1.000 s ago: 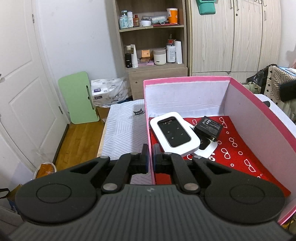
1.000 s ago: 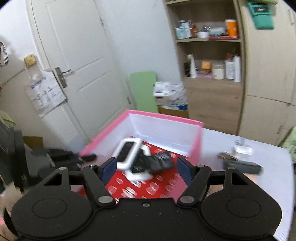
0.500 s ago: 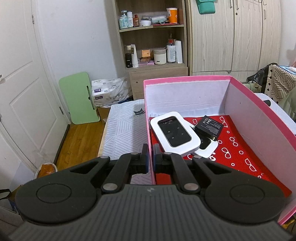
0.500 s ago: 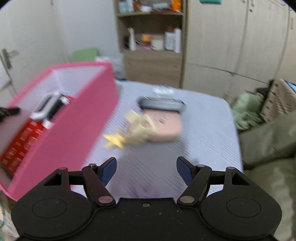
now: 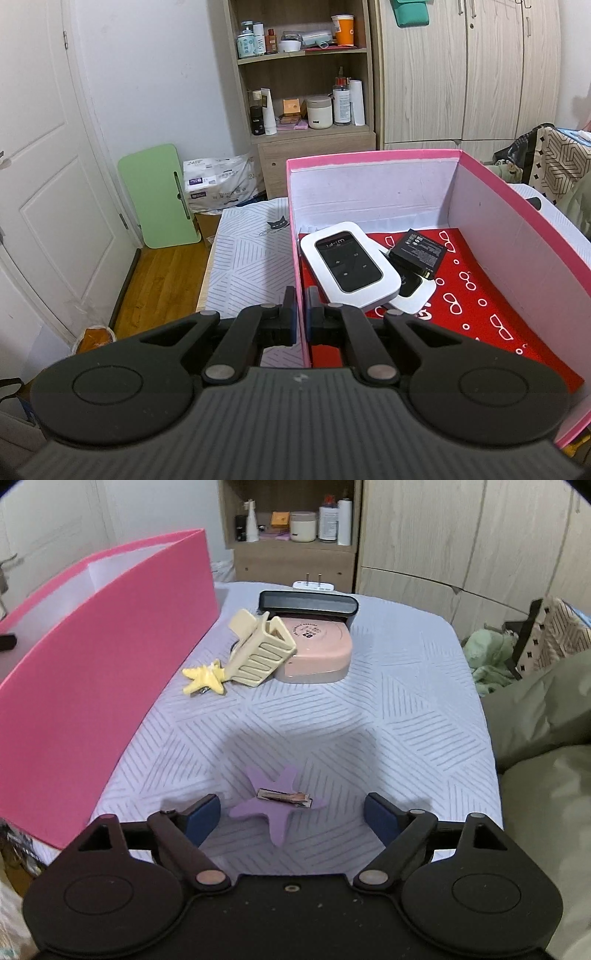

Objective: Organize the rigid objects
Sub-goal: 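Grasp the purple starfish hair clip with the right gripper, then carry the purple starfish clip into the box and release it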

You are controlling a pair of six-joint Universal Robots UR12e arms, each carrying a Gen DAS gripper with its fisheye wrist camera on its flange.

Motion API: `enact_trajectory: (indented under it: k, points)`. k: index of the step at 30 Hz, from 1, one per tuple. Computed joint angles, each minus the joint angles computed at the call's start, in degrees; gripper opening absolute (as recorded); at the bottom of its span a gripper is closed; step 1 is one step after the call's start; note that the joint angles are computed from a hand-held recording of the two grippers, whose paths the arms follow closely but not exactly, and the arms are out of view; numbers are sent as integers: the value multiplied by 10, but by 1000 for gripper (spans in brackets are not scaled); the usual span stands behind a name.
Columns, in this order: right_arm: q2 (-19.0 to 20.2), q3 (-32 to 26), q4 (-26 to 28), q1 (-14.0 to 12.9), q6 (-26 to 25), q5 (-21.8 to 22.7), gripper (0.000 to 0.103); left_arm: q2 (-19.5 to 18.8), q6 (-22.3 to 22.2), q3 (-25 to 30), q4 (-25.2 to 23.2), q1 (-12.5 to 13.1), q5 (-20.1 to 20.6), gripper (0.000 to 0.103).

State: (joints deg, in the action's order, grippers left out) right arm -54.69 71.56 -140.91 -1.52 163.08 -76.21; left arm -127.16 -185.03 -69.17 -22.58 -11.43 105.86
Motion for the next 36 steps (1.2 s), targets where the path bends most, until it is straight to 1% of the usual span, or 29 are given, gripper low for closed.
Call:
enact_trajectory:
  k: [2, 3, 5, 8, 10, 13, 14, 16, 18, 20, 21, 23, 25, 26, 28, 33, 35, 36]
  points:
    - [-1, 9, -27, -1, -1, 3, 71, 0, -1, 0, 0, 0, 1, 4]
    - [-2, 10, -27, -3, -6, 16, 60, 0, 0, 0, 0, 0, 1, 4]
    - [-3, 8, -16, -4, -4, 23, 60, 0, 1, 0, 0, 0, 2, 4]
    - [-3, 9, -34, -1, -7, 10, 60, 0, 1, 0, 0, -1, 1, 4]
    - [-3, 7, -39, -1, -3, 19, 60, 0, 1, 0, -1, -1, 1, 4]
    - [-8, 5, -71, 2, -3, 30, 60, 0, 1, 0, 0, -1, 0, 4]
    - [-9, 2, -80, 2, -3, 40, 60, 0, 1, 1, -1, -1, 1, 4]
    - [-11, -3, -107, 2, -5, 74, 60, -1, 0, 2, -2, -2, 2, 4]
    - [-11, -12, -124, 0, 1, 124, 60, -1, -1, 3, -3, -2, 3, 4]
    - [-6, -29, -108, 0, -5, 177, 60, -1, -1, 3, -3, -2, 2, 4]
    - [-1, -42, -85, 2, -13, 205, 60, -1, -3, 3, -3, -2, 0, 4]
    - [10, -72, -26, 8, -29, 243, 60, -1, -7, 2, -2, -1, -3, 4]
    - [25, -107, 41, 19, -60, 259, 60, 0, -9, 1, 0, 0, -5, 4]
    - [32, -122, 64, 25, -78, 254, 60, 0, -10, 1, 1, 0, -6, 4]
    - [46, -147, 88, 39, -106, 224, 60, 0, -8, 1, 0, 0, -5, 4]
    - [80, -197, 102, 67, -158, 122, 60, 0, -6, -1, 1, 0, -4, 4]
    - [89, -214, 123, 71, -166, 99, 60, 1, -9, -2, 2, 1, -7, 4]
    - [89, -211, 112, 73, -169, 85, 61, 1, -9, -2, 2, 1, -7, 4]
